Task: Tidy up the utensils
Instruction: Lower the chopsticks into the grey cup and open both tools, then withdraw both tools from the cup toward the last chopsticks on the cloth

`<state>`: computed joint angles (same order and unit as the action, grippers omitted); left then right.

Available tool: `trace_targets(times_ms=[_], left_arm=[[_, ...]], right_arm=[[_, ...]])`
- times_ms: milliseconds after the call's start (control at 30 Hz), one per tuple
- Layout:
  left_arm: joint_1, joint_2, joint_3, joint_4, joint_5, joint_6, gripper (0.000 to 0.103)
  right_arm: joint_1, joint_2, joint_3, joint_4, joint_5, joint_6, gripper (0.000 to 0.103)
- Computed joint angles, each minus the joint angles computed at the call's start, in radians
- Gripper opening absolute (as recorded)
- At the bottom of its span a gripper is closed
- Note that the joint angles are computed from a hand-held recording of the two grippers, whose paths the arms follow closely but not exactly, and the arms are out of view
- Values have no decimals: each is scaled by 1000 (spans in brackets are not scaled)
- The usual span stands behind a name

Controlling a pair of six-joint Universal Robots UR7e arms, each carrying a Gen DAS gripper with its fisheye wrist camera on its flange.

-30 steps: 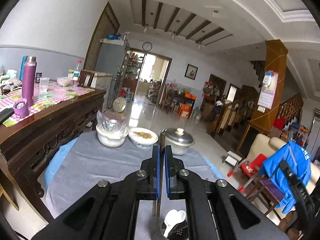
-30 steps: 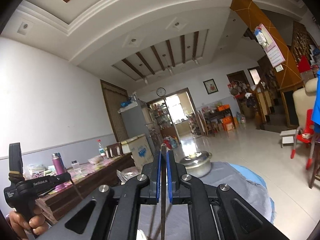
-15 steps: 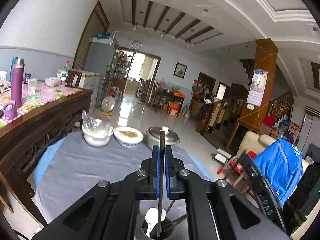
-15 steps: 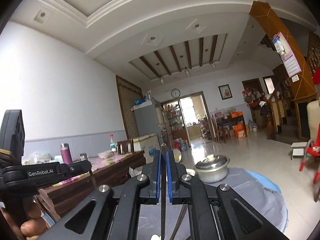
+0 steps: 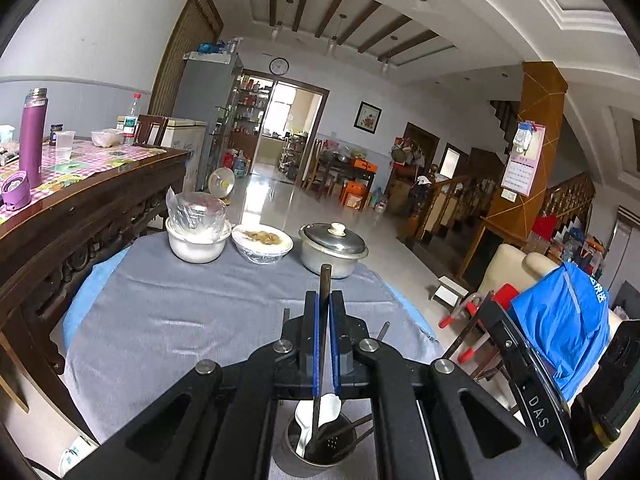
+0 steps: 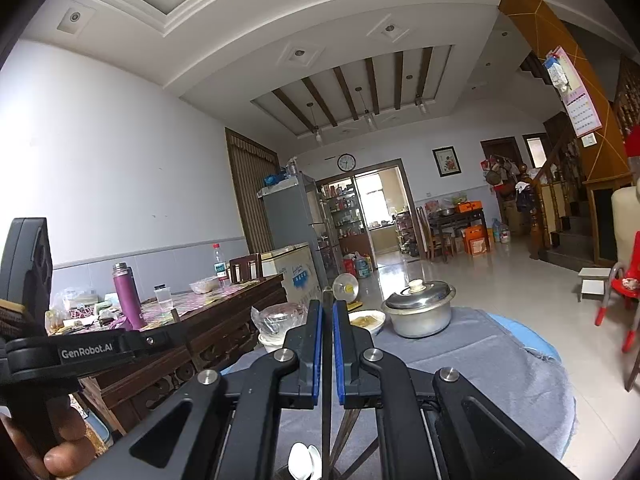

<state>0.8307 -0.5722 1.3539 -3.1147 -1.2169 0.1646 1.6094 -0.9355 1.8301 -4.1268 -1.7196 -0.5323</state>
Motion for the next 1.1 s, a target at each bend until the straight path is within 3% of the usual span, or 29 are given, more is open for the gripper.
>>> trace_targets(times_ms=[333,967,1100], left_arm=[[-10,-13,36,-7,43,9,5],[-44,8,73,-101,291,134,5],[-27,6,68,-61,300,106,5]], right_arm=[[14,3,-9,30,-25,16,6],[19,16,-5,81,-46,29,6],[5,14,-11,132,-43,54,6]])
